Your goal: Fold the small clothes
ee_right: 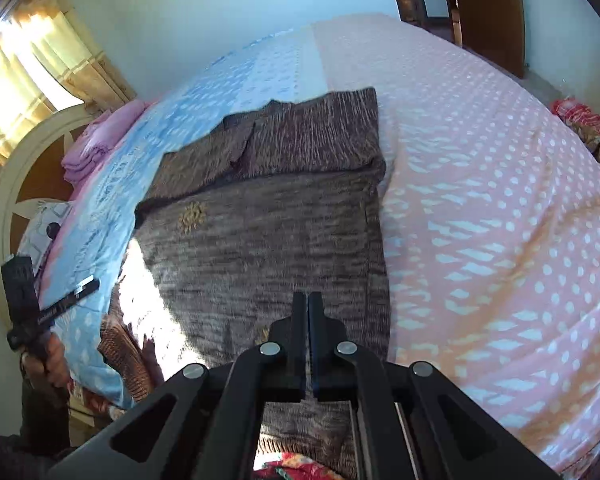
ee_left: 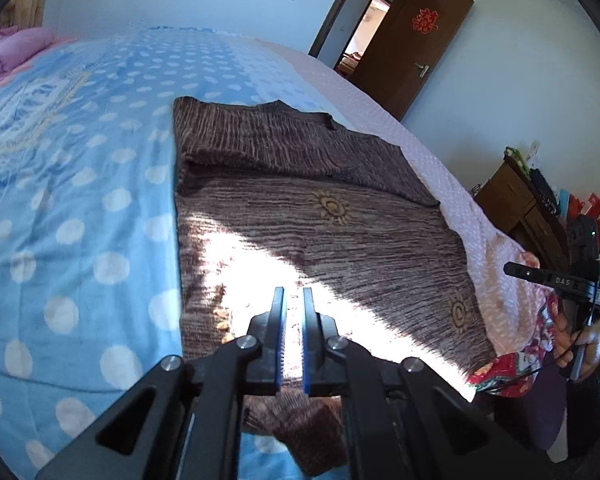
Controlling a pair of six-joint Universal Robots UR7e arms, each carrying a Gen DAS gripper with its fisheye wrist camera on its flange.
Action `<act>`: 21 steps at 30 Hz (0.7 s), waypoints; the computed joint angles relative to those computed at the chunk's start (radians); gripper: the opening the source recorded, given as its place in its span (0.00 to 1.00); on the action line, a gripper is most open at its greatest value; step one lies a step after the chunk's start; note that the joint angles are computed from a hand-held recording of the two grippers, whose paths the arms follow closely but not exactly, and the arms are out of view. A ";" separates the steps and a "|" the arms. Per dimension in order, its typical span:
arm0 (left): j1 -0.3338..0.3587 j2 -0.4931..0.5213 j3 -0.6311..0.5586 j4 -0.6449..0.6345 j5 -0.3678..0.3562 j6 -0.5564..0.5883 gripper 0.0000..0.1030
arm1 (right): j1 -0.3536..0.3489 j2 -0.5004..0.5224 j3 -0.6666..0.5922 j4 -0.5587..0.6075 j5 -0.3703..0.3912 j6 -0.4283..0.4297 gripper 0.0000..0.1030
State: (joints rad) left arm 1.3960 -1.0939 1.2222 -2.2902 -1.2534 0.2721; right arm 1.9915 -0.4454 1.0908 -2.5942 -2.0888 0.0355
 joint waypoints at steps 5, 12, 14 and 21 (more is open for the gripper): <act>-0.006 -0.041 0.035 0.038 0.037 0.166 0.39 | 0.010 -0.036 0.134 -0.051 -0.044 -0.020 0.73; 0.037 -0.140 0.096 0.131 0.000 0.096 0.54 | 0.012 -0.017 0.161 -0.045 -0.048 -0.090 0.73; 0.061 -0.168 0.141 0.149 -0.071 0.029 0.54 | 0.017 -0.007 0.153 -0.075 -0.084 -0.093 0.73; 0.062 -0.151 0.240 0.144 -0.147 -0.046 0.54 | 0.012 -0.031 0.191 0.016 -0.156 0.015 0.73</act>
